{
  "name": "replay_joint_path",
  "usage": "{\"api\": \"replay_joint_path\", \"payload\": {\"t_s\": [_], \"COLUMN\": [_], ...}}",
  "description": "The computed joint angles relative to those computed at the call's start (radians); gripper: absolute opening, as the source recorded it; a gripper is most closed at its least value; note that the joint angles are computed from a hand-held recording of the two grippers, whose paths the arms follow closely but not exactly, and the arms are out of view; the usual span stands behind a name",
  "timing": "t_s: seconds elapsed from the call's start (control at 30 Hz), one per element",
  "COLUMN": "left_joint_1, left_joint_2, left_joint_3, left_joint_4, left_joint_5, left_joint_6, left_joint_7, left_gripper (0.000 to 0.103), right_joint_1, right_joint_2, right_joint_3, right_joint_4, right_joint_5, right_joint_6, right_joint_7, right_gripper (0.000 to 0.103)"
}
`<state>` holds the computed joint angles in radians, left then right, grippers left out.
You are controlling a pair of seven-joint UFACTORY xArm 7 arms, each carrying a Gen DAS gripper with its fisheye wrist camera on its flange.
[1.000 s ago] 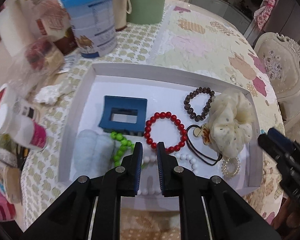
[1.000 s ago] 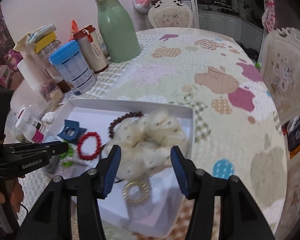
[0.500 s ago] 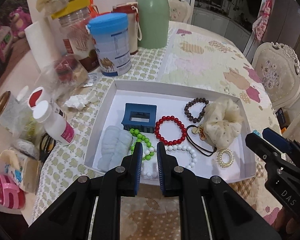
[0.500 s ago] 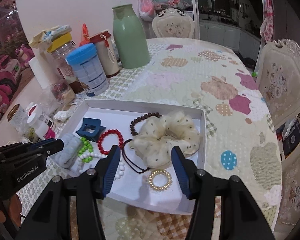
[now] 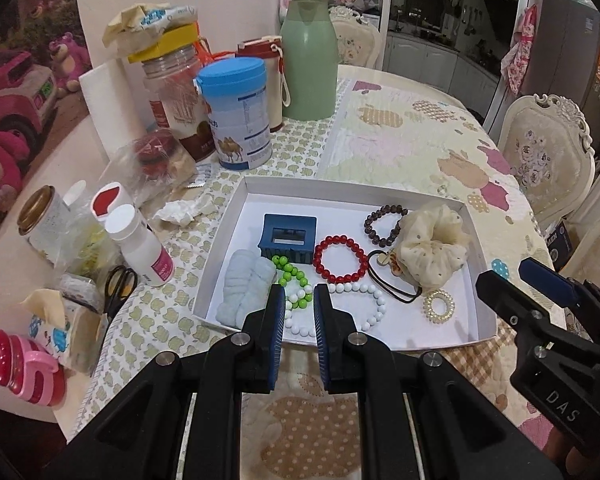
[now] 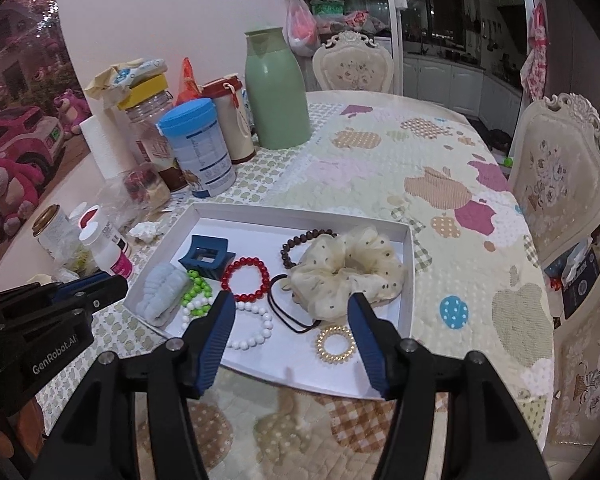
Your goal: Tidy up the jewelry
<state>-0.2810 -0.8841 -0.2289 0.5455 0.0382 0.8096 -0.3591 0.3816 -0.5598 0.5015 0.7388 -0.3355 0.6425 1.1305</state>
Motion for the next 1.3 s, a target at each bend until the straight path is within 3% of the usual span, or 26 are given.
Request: {"api": "replay_joint_path", "payload": {"t_s": [0.3, 0.4, 1.3], "left_joint_1": [-0.008, -0.008, -0.005], "left_joint_2": [-0.061, -0.076, -0.107], "left_joint_3": [-0.026, -0.038, -0.048], "left_joint_4": [0.013, 0.017, 0.025], "left_joint_5": [0.005, 0.010, 0.027], "left_joint_6": [0.030, 0.038, 0.054], "left_joint_7": [-0.024, -0.034, -0.056], "left_gripper": [0.014, 0.014, 0.014], "right_joint_1": [0.008, 0.006, -0.002], "right_joint_2": [-0.053, -0.071, -0.088], "right_joint_3": [0.019, 0.022, 0.036], "right_joint_4": [0.018, 0.021, 0.030], "right_joint_5": [0.002, 0.001, 0.028], "right_joint_6": [0.067, 0.082, 0.077], "right_joint_7": [0.006, 0.001, -0.038], "right_gripper": [0.062, 0.068, 0.069]}}
